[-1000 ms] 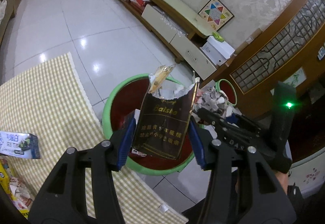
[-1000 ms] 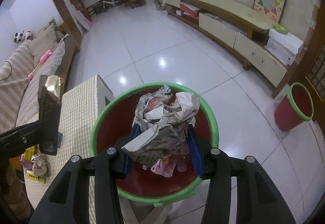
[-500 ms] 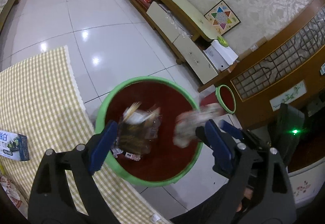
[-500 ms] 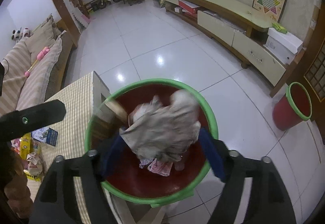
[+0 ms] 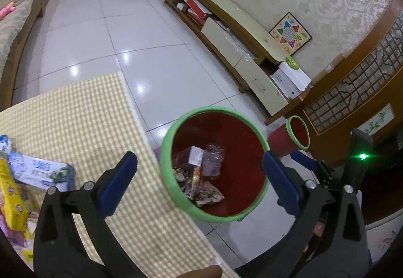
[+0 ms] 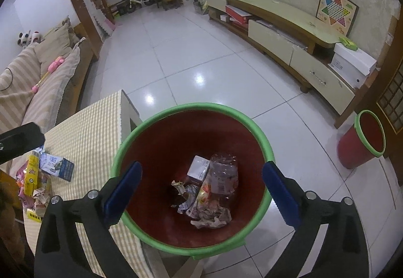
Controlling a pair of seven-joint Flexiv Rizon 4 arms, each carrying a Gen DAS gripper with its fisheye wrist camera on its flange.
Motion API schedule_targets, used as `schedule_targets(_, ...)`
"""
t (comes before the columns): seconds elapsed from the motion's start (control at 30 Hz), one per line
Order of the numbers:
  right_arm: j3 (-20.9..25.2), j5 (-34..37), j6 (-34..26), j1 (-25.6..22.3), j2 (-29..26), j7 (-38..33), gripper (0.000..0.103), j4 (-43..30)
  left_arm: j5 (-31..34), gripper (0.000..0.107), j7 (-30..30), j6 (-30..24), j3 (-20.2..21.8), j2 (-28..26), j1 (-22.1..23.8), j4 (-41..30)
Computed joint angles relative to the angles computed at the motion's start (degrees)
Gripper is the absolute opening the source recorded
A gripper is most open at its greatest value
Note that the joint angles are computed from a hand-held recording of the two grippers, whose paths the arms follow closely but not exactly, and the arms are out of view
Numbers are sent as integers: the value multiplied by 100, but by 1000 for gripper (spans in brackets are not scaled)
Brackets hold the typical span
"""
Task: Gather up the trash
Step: 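Move both tools back over the table toward the remaining trash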
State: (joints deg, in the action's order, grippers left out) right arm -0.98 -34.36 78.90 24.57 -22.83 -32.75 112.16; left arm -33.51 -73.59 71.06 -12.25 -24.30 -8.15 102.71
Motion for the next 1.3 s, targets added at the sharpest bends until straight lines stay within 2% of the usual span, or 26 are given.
schedule_targets(0.2,-42,-151,29,165,-4,65,94,-80,-264,98,291,283,-3,508,140,585)
schedule_targets(0.5,141,-245,42,415,-70,-157,95,-208,-856,98,755,860,231,1360,125,1706)
schedule_targets(0.9,61,-611,268,863,-102,102,95,-193,-1652,98,1140,1403,884,2199,-13,3103)
schedule_targets(1.2,669,-123,58,969,-489,-832,95,-666,-1580,98,1160,1462,1474,2603,157,3845)
schedule_targets(1.3,721,12,-36,1126,-633,-1074,95,-889,-1500,98,1168,1373,1617,2674,272,3989)
